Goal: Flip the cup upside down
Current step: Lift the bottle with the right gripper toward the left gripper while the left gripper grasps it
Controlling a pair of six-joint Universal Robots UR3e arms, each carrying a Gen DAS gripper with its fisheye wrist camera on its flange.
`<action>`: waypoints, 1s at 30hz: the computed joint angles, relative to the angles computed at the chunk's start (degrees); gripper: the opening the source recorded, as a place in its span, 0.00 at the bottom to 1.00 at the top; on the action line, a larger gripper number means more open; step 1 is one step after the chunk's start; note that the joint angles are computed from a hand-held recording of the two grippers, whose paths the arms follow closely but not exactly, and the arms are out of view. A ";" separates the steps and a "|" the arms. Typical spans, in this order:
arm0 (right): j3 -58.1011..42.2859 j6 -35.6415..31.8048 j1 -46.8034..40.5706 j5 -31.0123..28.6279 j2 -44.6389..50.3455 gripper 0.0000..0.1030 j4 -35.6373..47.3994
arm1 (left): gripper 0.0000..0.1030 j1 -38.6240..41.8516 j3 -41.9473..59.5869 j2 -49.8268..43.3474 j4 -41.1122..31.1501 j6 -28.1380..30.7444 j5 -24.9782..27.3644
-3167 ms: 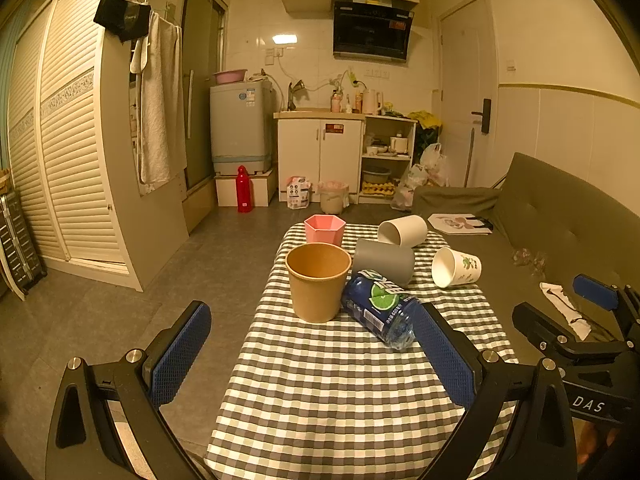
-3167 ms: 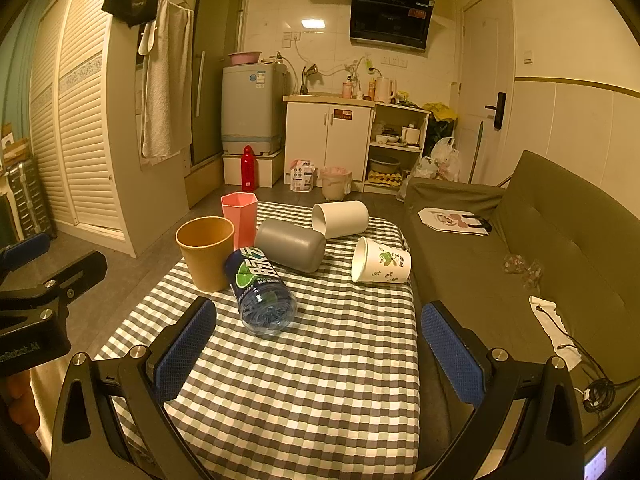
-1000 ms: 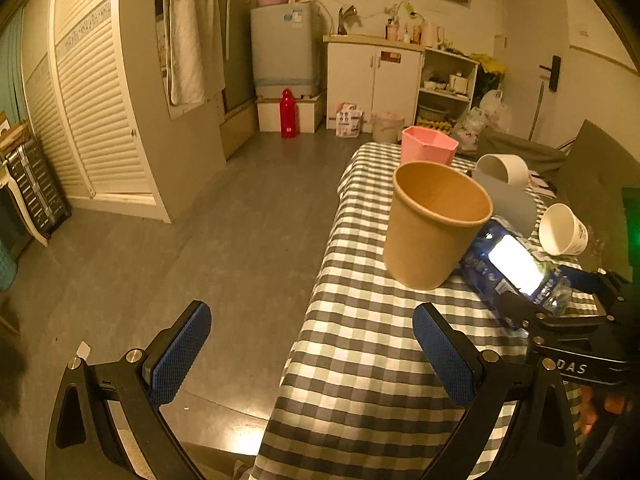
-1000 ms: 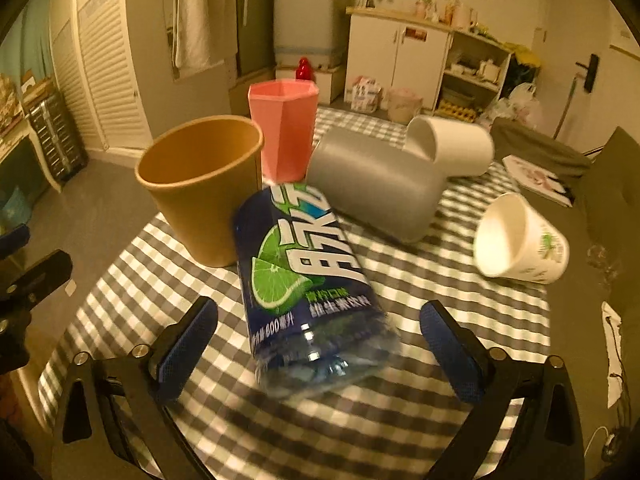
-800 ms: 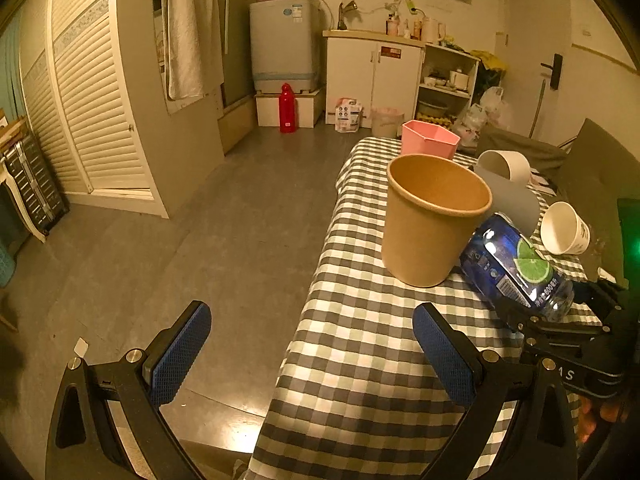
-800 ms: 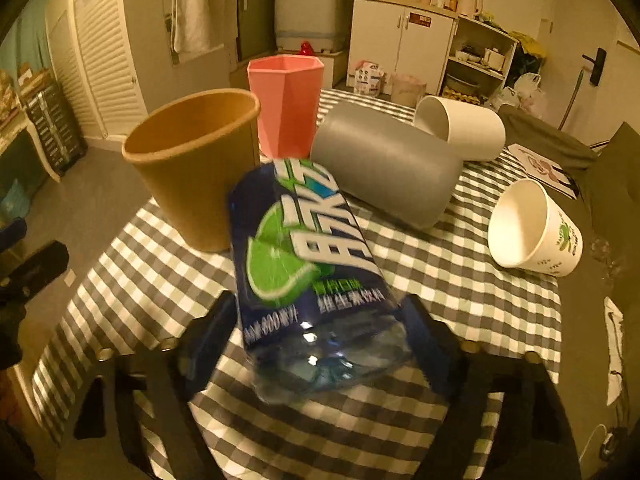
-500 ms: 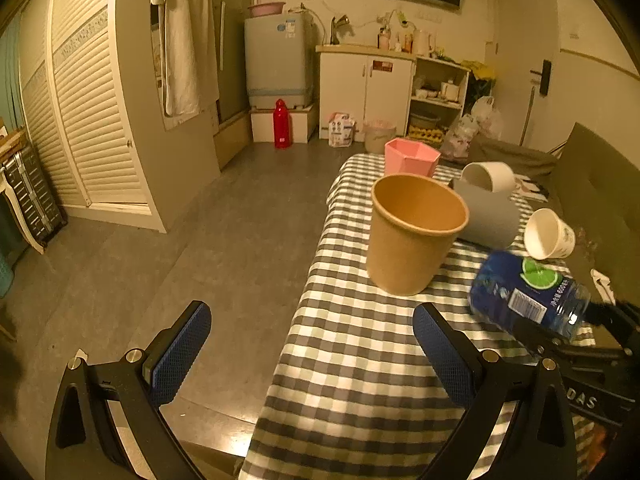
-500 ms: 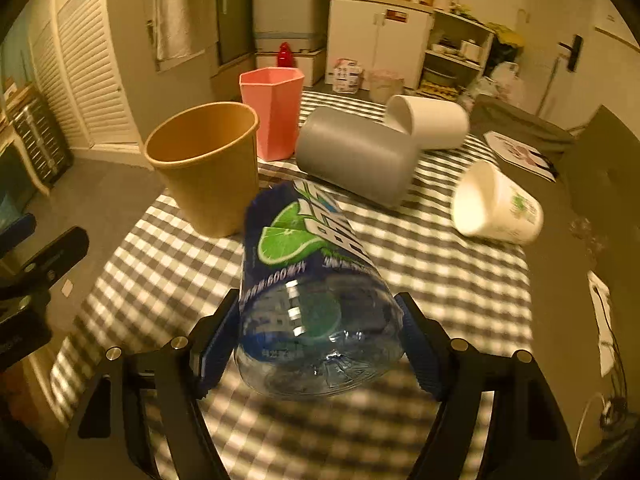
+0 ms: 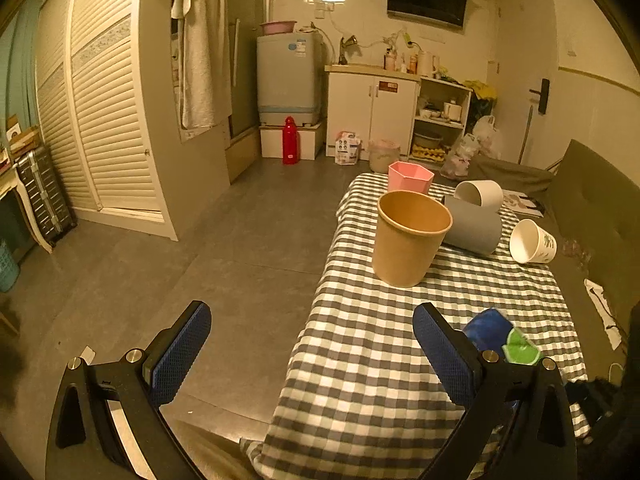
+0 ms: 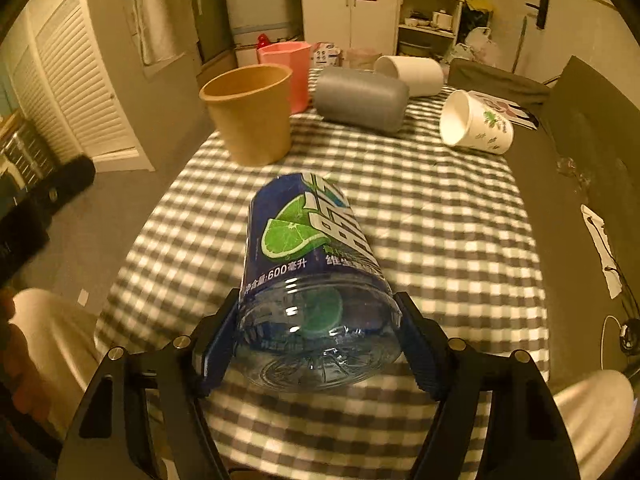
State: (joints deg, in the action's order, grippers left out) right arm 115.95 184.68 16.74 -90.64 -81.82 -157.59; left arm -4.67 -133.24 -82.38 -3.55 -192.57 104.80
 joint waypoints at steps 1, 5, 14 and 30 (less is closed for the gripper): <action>0.87 -0.34 0.70 -0.60 0.17 0.71 -1.99 | 1.00 -0.19 -0.29 1.07 -0.83 -0.50 0.52; 1.95 -2.51 2.86 -2.21 1.52 0.71 -5.47 | 1.00 -1.13 -0.80 4.34 -3.61 -2.21 1.82; 11.29 -9.93 -4.23 1.31 -17.03 0.88 -5.31 | 1.00 -7.24 3.12 5.03 -10.00 -6.73 7.05; 24.02 -15.08 -33.52 15.37 -33.46 0.92 -4.86 | 1.00 -25.04 20.39 -15.94 -16.75 -16.87 6.82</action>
